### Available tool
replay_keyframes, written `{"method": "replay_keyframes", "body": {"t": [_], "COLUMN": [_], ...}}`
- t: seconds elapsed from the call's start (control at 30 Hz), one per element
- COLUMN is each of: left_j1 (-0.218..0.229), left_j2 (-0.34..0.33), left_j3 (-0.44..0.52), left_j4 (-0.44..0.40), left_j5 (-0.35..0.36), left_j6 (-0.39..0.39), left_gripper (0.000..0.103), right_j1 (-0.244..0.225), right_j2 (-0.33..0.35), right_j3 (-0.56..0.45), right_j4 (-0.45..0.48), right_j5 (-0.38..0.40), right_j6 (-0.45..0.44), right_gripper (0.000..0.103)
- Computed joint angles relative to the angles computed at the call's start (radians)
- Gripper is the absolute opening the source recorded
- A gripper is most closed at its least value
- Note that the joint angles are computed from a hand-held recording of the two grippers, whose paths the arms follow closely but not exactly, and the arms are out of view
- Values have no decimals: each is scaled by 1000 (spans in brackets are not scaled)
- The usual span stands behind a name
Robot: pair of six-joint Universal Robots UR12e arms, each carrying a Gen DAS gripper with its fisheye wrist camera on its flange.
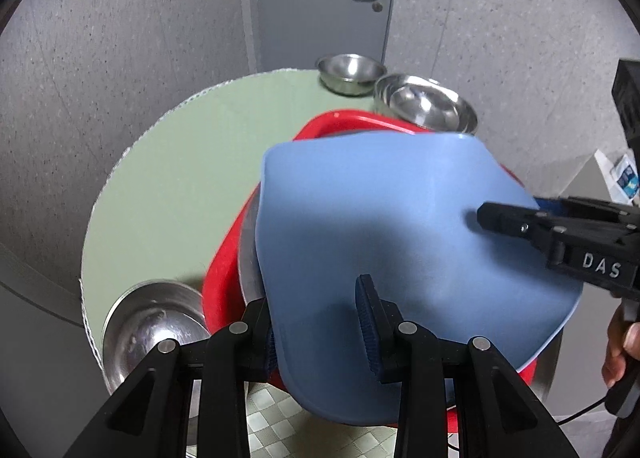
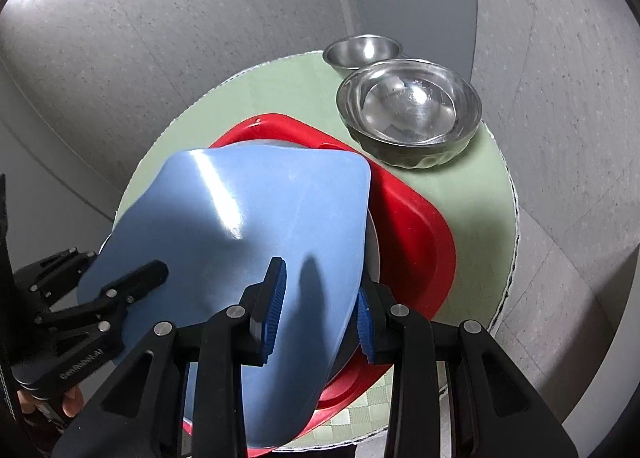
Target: Organize plates and bowls
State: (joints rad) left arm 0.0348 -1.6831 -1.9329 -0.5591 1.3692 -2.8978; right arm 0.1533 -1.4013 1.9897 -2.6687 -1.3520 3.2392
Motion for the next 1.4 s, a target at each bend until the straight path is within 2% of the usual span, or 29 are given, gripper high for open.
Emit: {"method": "replay_keyframes", "body": {"t": [0.1, 0.3, 0.37, 0.4, 0.43, 0.53, 0.73, 0.83, 0.9, 1.0, 1.2, 1.37, 1.4], "left_j1": [-2, 3, 6, 6, 5, 1, 39, 78, 105, 142, 184, 180, 179], "left_j2": [-8, 10, 21, 24, 28, 35, 75, 104, 118, 129, 122, 95, 89], "left_j3": [2, -14, -24, -27, -36, -48, -84, -111, -131, -159, -191, -187, -183], "left_j4": [10, 28, 36, 44, 69, 113, 161, 182, 201, 201, 113, 79, 70], "left_j5": [-6, -13, -12, -12, 2, 28, 6, 13, 36, 76, 102, 75, 68], "left_j6": [1, -4, 3, 7, 2, -5, -60, -108, -148, -215, -293, -313, -315], "left_gripper": [30, 35, 44, 55, 63, 74, 82, 87, 88, 88, 79, 67, 61], "right_j1": [11, 17, 17, 17, 16, 15, 28, 55, 89, 138, 224, 280, 283], "right_j2": [-4, -12, -17, -18, -21, -30, -49, -47, -31, 8, 105, 201, 212], "right_j3": [11, 10, 10, 9, 9, 12, 4, -21, -53, -107, -216, -341, -357], "right_j4": [-17, 11, 19, 23, 22, 11, -24, -51, -55, -26, 94, 271, 296], "right_j5": [-19, -20, -21, -19, -20, -28, -65, -54, -32, 5, 20, -81, -90], "right_j6": [-4, -9, -8, -8, -7, -3, 5, -20, -60, -126, -287, -452, -465], "right_gripper": [35, 38, 41, 45, 47, 53, 55, 56, 60, 62, 62, 62, 61]}}
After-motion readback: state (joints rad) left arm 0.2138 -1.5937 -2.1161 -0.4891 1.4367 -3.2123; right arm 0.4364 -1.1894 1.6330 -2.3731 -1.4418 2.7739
